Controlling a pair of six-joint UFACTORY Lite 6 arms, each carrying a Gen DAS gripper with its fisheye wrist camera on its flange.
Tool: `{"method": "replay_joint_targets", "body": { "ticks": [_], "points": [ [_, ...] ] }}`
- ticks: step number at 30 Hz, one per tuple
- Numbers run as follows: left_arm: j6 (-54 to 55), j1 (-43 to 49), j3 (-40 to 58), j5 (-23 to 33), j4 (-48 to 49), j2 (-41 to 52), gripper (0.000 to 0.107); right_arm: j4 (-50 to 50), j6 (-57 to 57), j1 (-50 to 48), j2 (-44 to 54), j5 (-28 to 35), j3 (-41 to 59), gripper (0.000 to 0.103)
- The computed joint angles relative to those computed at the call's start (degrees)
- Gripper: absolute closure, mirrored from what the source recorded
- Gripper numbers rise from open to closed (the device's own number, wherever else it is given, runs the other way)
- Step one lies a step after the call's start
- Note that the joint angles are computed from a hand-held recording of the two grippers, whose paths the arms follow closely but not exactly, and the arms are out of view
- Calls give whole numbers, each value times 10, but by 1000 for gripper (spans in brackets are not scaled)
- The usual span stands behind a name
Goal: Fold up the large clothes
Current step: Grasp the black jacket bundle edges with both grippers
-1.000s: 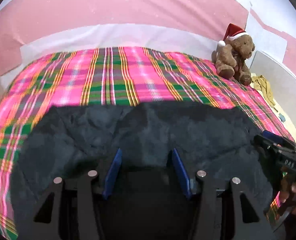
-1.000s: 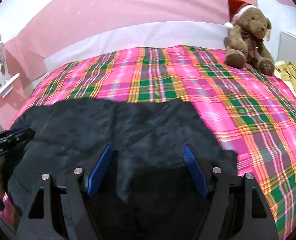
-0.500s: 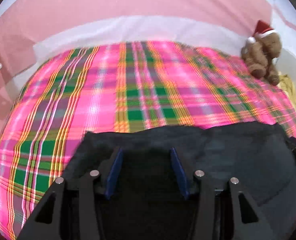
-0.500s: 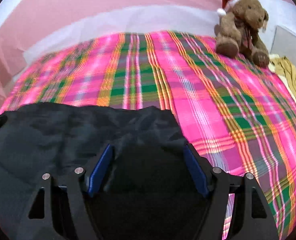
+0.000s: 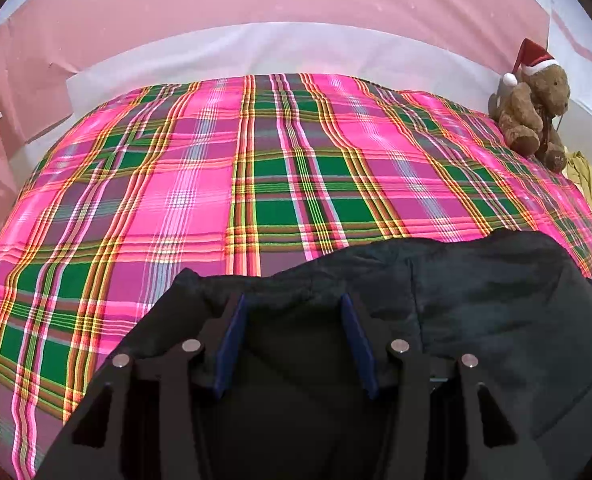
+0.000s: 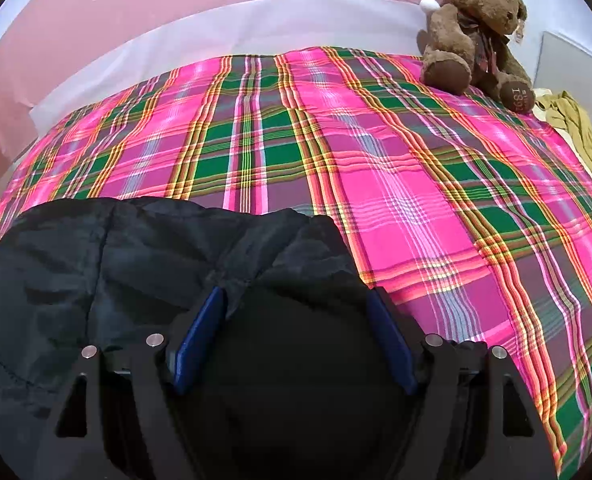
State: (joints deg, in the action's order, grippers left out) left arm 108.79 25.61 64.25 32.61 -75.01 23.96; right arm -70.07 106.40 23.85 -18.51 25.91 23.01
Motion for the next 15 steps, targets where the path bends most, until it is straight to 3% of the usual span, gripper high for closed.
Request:
{"method": "replay_joint_targets", "body": {
  "ticks": [2, 4, 7, 9, 11, 12, 15],
  "points": [
    [-45, 3, 11, 8, 45, -8, 57, 54, -57, -4, -20, 3, 4, 30],
    [-104, 29, 31, 53, 108, -25, 58, 136, -145, -3, -68, 26, 5, 30],
    [-91, 83, 58, 127, 123, -40, 58, 194, -206, 34, -175, 90, -9, 30],
    [-64, 101, 73, 133, 114, -30, 58, 191, -213, 60, -206, 135, -16, 30],
    [-80, 94, 100, 111, 133, 10, 57, 189, -226, 28, -183, 112, -25, 30],
    [-87, 89, 105, 101, 140, 27, 57, 196, -236, -8, -170, 66, -37, 30],
    [-43, 80, 86, 79, 87, 46, 57, 145, -178, -32, -139, 18, -54, 29]
  ]
}}
